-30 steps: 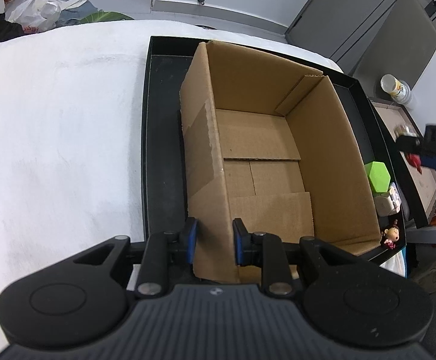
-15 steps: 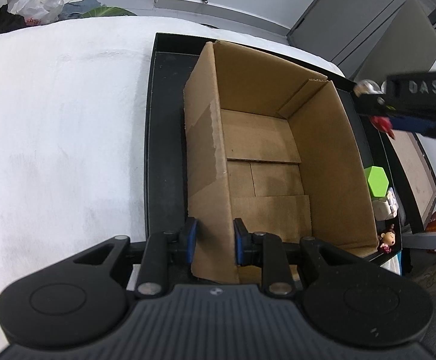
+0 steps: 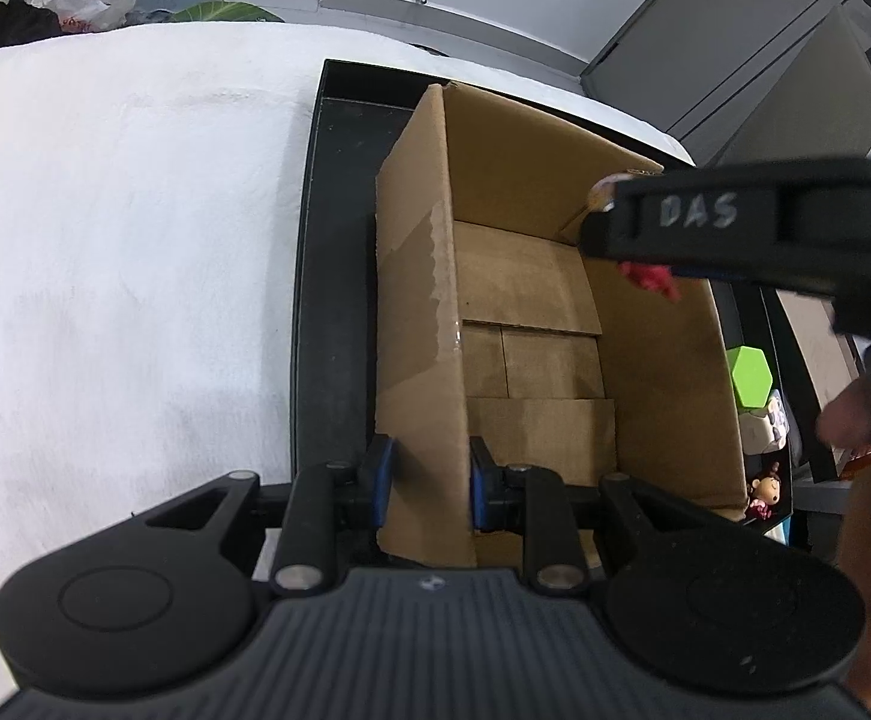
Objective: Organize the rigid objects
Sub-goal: 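Carry the figurine with the right gripper over the cardboard box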
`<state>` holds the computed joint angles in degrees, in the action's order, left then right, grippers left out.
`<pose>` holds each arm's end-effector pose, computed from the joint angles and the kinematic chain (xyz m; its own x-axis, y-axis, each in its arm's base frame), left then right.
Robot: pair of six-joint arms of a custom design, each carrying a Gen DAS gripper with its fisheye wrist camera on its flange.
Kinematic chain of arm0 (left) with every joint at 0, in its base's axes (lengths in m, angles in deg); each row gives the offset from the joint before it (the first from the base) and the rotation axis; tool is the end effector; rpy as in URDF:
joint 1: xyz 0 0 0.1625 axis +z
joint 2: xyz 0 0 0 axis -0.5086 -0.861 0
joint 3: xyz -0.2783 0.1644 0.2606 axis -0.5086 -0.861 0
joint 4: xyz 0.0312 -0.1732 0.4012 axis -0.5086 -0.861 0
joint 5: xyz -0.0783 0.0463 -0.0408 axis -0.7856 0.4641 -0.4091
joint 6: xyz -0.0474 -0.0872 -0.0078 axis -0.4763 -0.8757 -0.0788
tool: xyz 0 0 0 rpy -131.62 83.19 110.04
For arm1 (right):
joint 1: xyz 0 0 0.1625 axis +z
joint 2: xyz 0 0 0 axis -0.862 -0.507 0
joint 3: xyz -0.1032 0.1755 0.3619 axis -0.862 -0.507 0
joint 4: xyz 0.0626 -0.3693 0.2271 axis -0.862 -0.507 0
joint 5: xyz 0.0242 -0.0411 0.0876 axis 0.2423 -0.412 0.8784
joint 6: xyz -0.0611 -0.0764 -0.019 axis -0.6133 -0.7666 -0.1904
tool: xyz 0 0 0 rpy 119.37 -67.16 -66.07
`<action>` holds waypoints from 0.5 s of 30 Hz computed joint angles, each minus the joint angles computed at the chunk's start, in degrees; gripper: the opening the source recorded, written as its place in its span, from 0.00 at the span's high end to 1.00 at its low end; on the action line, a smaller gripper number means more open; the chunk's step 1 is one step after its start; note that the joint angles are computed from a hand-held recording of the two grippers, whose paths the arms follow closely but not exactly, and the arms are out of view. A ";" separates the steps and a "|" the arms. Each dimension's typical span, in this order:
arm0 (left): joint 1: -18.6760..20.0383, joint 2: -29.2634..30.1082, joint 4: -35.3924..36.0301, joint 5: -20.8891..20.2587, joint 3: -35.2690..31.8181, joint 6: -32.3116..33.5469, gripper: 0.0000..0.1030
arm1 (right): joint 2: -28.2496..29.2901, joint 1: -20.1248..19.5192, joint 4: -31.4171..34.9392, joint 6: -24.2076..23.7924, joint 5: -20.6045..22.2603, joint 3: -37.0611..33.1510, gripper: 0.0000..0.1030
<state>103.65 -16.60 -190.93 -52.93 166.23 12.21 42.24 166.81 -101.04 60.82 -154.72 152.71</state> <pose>-0.0132 -0.6831 0.1654 -0.8999 -0.1769 -0.3987 0.0138 0.9021 -0.4314 0.3007 -0.7396 -0.0427 -0.6324 -0.3003 0.7141 -0.5588 0.8152 -0.1520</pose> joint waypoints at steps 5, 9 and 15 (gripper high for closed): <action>0.11 -0.20 -0.22 -0.20 0.21 -0.45 0.77 | 0.59 -0.20 2.69 1.60 0.40 -0.84 0.64; 0.09 -0.23 -0.15 -0.17 0.22 -0.76 0.77 | 1.35 -0.36 3.61 1.77 0.88 -1.93 0.64; 0.33 -0.36 0.15 -0.59 0.07 -1.29 0.77 | 1.85 -0.42 4.18 1.15 3.09 -3.19 0.63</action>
